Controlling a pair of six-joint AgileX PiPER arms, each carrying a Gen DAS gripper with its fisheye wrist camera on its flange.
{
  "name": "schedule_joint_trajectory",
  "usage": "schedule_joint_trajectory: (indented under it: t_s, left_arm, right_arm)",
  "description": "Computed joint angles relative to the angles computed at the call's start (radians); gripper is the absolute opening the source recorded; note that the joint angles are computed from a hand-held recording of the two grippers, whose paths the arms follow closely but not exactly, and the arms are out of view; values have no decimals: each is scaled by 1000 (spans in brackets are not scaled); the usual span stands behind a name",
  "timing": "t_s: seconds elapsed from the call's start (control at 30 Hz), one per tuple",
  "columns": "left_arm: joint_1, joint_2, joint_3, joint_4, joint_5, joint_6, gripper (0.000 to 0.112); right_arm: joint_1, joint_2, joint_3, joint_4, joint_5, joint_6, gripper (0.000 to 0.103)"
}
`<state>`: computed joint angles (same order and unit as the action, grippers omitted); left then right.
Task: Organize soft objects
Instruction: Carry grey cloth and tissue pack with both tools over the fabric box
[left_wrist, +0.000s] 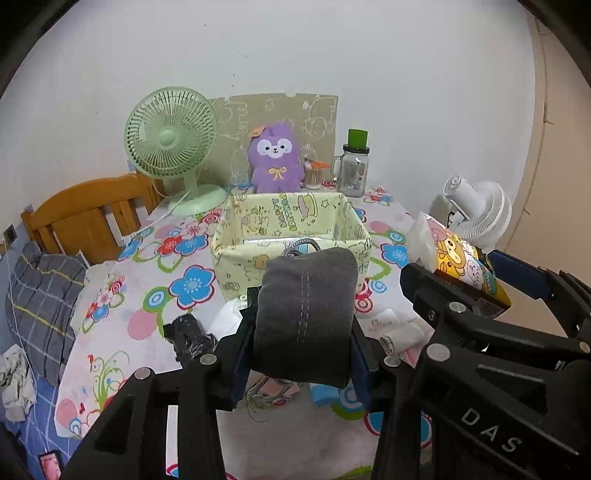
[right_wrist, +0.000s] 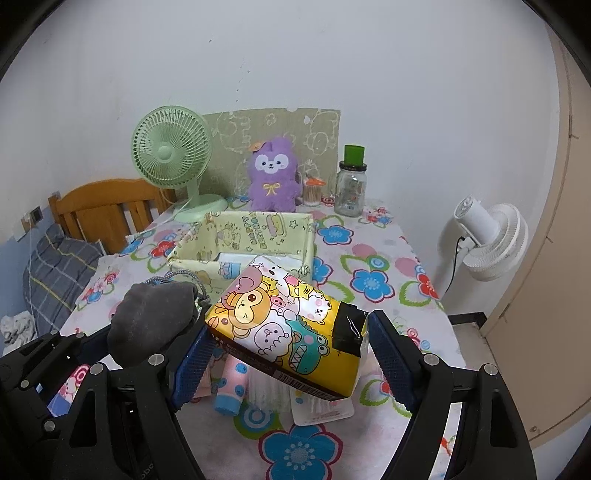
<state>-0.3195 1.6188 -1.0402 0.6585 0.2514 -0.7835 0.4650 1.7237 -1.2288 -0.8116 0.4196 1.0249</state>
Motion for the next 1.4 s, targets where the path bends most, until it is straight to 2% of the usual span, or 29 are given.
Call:
schedule_joint_trajectory:
  t_s: [0.1,0.27,0.53,0.7,0.83,1.07,1.3,1.4]
  left_arm:
    - [7,0,-19,-66,1,73,47]
    - [32,25,-88,-318,18,336,47]
    - [41,56,-184,-281,49,349,47]
    - [59,106,-269,-376,80,482,47]
    - [61,142,-325,-361,98,482,47]
    - [91,247,-482,-507,163,629,47]
    - [109,365,-641,-542,225,671,47]
    - [124,414,-699,-579,228,706,47]
  right_arm:
    - [-7,2,-25,38,8,-42,83]
    - [-11,15,-75,53,27,-80,83]
    - [-9,67,-194,72,58,-112,83]
    - [-11,111,-274,89,76,-145,83]
    - [-28,161,-349,159,85,-216,83]
    - [-63,267,-506,296,113,-357,83]
    - [-91,404,-705,404,173,-479,83]
    - [-100,465,-795,442,205,-520,83]
